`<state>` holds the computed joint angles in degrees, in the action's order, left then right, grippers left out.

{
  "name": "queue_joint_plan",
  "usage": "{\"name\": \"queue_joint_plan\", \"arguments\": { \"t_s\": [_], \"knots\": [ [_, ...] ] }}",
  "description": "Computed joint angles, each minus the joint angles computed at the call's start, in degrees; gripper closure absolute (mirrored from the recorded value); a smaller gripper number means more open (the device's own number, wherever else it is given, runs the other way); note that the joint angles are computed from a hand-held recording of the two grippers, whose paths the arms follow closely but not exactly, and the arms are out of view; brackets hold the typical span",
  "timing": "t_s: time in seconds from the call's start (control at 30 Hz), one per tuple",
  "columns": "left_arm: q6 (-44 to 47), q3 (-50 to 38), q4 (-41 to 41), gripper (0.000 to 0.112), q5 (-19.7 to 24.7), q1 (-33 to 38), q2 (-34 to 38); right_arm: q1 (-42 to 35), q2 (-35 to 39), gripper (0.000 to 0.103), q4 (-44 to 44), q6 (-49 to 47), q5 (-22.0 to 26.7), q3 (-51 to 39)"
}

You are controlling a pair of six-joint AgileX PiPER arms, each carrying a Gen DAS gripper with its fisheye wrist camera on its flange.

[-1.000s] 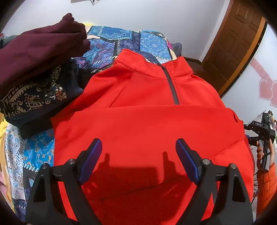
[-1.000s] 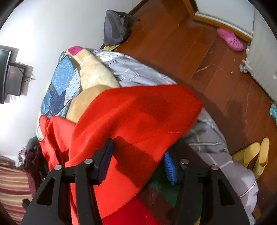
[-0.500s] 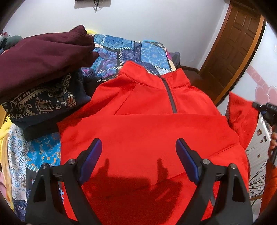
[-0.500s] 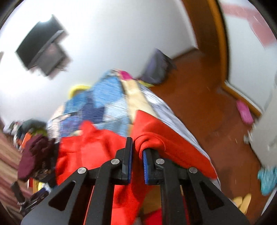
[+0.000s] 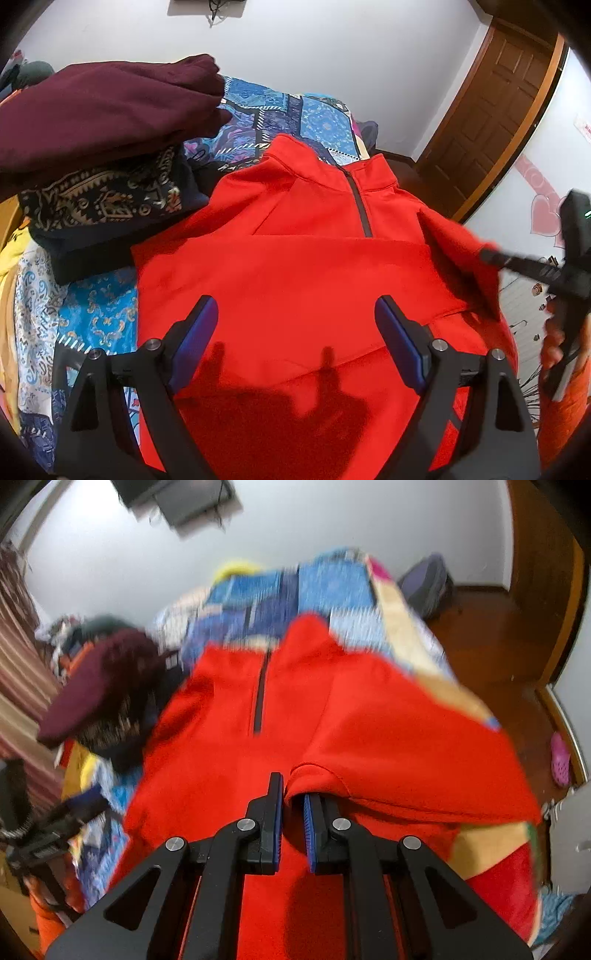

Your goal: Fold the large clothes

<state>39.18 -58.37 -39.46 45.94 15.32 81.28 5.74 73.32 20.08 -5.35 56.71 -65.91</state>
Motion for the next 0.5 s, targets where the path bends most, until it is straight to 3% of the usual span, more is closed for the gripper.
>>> {"name": "queue_joint_plan", "arguments": {
  "t_s": [0.17, 0.23, 0.5],
  "knots": [
    [0.54, 1.32, -0.15, 0.026, 0.28, 1.52, -0.67, 5.88, -0.07, 0.094, -7.03, 5.20, 1.35, 1.52],
    [0.30, 1.61, -0.05, 0.026, 0.25, 1.65, -0.68, 7.10, 0.19, 0.094, -8.75, 6.27, 4.61, 0.04],
    [-1.45, 0.47, 1.11, 0.026, -0.39, -1.34, -0.27, 5.69, -6.76, 0.089, -11.97, 6.20, 7.66, -2.74]
  ]
}}
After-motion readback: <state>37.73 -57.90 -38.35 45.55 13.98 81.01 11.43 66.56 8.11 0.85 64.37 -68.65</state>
